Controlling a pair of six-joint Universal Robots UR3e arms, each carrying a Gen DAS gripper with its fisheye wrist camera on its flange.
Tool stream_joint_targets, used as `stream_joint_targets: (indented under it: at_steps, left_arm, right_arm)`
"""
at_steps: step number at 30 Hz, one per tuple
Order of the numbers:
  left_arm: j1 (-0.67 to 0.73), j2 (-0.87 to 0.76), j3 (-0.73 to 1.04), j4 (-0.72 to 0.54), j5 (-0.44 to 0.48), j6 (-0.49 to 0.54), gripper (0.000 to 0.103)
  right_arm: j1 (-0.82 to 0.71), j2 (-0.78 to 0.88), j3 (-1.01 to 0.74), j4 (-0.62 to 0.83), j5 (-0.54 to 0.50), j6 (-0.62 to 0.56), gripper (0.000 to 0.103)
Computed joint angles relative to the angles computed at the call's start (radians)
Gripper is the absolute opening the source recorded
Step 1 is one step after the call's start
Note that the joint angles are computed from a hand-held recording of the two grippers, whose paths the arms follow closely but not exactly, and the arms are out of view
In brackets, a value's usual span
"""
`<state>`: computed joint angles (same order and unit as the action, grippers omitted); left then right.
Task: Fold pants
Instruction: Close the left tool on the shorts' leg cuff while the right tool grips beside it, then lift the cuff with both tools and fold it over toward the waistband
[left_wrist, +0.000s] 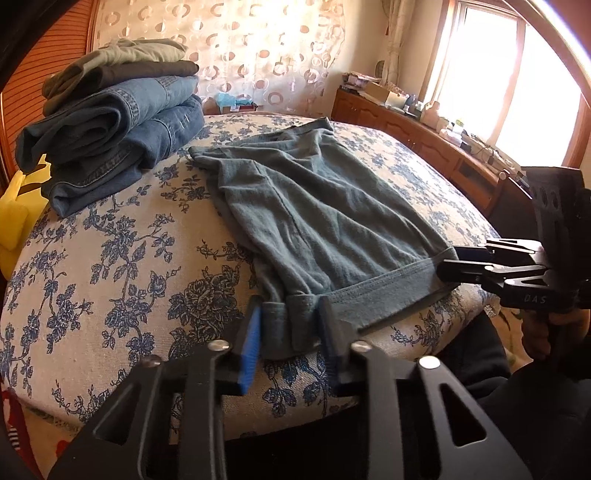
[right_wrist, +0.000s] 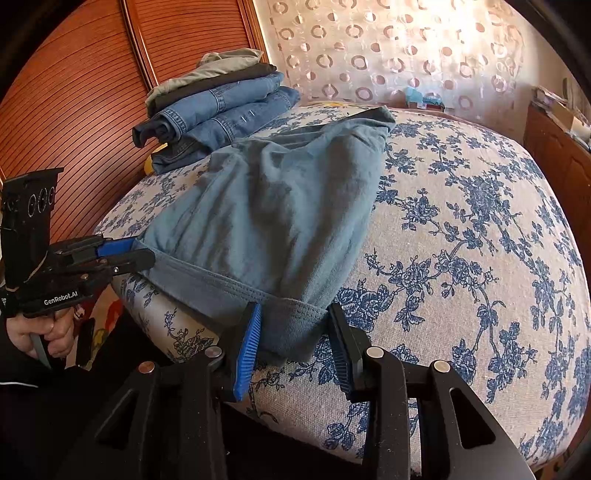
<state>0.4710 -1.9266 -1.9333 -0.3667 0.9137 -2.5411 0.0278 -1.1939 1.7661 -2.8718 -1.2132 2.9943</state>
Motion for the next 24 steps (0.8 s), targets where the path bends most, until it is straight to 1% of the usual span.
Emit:
stream_joint_targets:
  at_steps: [3,6,9,11,17,18,24]
  left_arm:
    - [0.004,0.012,-0.017,0.016,-0.002,0.000,0.015]
    - [0.018,0.015,-0.016,0.008,-0.016,-0.011,0.014]
    - [0.027,0.009,-0.009,-0.008,-0.021,-0.013,0.014]
    - [0.028,0.007,-0.011,-0.006,-0.019,-0.015,0.014]
    - [0.025,0.010,-0.015,-0.006,-0.014,-0.010,0.016]
    - [0.025,0.009,-0.016,-0.004,-0.013,-0.010,0.016]
    - [0.027,0.003,-0.012,-0.006,-0.016,-0.008,0.017]
  right_arm:
    - [0.000,-0.001,0.003,-0.002,0.002,-0.001,0.038]
    - [0.004,-0.002,0.004,0.001,0.002,-0.007,0.037]
    - [0.003,-0.008,0.011,-0.003,0.013,-0.015,0.027]
    - [-0.001,-0.013,0.017,-0.007,0.024,-0.019,0.025]
    - [0.002,-0.003,0.010,-0.006,0.012,-0.022,0.025]
    - [0.003,-0.003,0.010,-0.006,0.011,-0.020,0.027]
    - [0.006,0.001,0.008,-0.006,0.009,-0.012,0.028]
